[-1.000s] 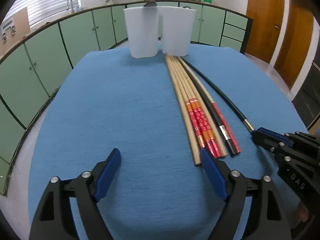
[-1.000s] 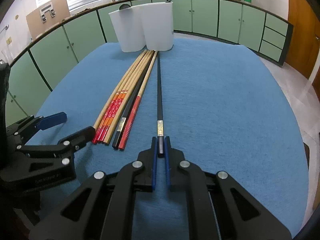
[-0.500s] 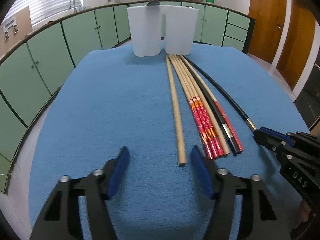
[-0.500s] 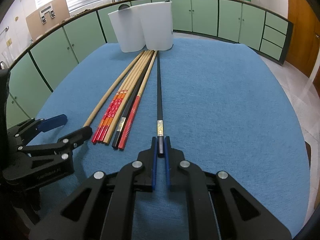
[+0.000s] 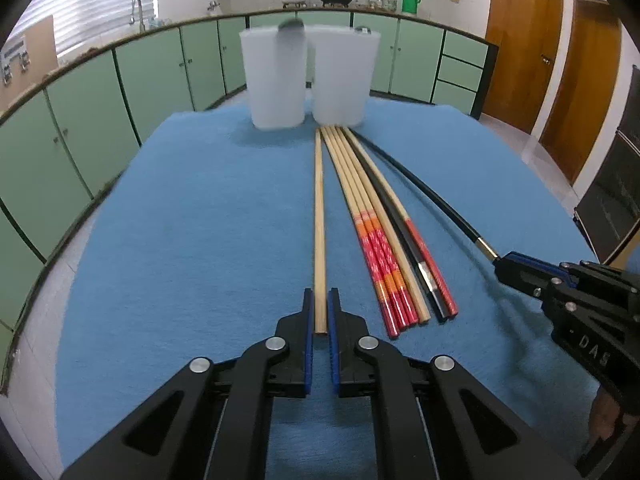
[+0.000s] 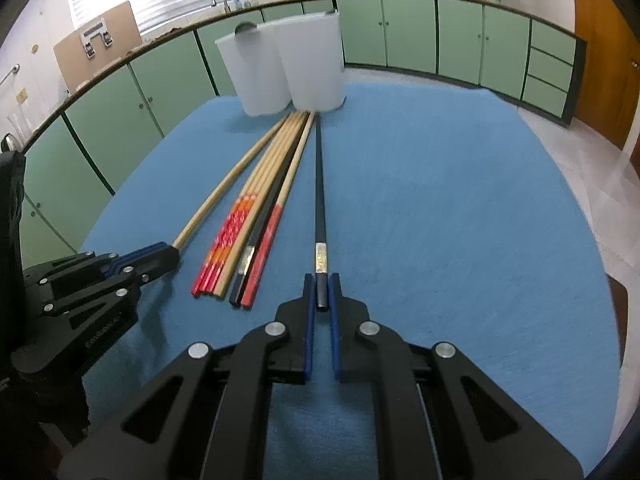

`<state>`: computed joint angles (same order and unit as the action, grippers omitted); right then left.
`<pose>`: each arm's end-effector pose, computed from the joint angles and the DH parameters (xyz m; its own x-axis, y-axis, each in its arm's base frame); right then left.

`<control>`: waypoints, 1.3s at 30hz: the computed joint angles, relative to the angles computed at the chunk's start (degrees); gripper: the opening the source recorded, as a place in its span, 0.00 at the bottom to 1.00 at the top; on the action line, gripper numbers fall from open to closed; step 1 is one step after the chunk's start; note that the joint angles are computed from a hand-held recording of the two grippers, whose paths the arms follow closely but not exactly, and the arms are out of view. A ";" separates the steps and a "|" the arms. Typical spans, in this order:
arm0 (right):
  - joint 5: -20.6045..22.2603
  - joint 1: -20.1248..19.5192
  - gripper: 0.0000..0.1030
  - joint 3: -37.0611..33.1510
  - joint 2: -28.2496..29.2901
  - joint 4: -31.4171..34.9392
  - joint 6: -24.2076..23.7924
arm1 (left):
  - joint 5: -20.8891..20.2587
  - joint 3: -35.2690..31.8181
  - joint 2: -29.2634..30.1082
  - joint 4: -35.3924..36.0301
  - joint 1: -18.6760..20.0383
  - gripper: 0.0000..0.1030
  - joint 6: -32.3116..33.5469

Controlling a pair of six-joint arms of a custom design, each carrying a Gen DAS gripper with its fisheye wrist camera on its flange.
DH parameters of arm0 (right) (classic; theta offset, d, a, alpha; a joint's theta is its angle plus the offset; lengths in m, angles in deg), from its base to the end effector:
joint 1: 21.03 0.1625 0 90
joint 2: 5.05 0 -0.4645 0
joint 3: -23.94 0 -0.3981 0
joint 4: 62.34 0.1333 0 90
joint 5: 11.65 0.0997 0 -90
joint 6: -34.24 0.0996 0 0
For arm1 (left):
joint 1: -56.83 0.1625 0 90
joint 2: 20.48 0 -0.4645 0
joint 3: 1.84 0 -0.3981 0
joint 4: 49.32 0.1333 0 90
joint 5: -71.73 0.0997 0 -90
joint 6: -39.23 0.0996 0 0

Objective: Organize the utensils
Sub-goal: 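Lift both chopsticks and lower them into the white holder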

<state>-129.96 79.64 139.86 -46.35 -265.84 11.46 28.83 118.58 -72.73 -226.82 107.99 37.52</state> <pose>0.1933 -0.5611 0.0795 -0.7927 -0.1768 0.5834 -0.4892 0.7555 -0.4358 -0.1836 -0.5569 0.1292 -0.6996 0.2160 -0.6811 0.5712 0.7418 -0.3515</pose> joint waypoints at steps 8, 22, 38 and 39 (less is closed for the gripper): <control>1.46 2.19 0.06 -0.47 -3.15 -2.01 -2.42 | 1.76 -0.24 -3.76 -4.78 -3.37 0.06 6.67; 6.13 5.43 0.06 -8.22 -7.93 4.11 -4.52 | -1.87 -7.30 -4.64 -10.27 -4.13 0.06 16.93; 7.76 8.22 0.06 -22.26 -6.78 16.50 -8.64 | -7.33 -15.82 -4.57 -8.60 -3.11 0.06 21.09; 8.13 8.37 0.06 -22.92 -6.78 16.85 -8.64 | -7.32 -16.58 -4.42 -8.66 -3.35 0.06 21.46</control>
<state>-121.83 88.00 116.94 -53.13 -248.99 2.81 21.51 102.00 -77.16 -235.48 104.64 58.98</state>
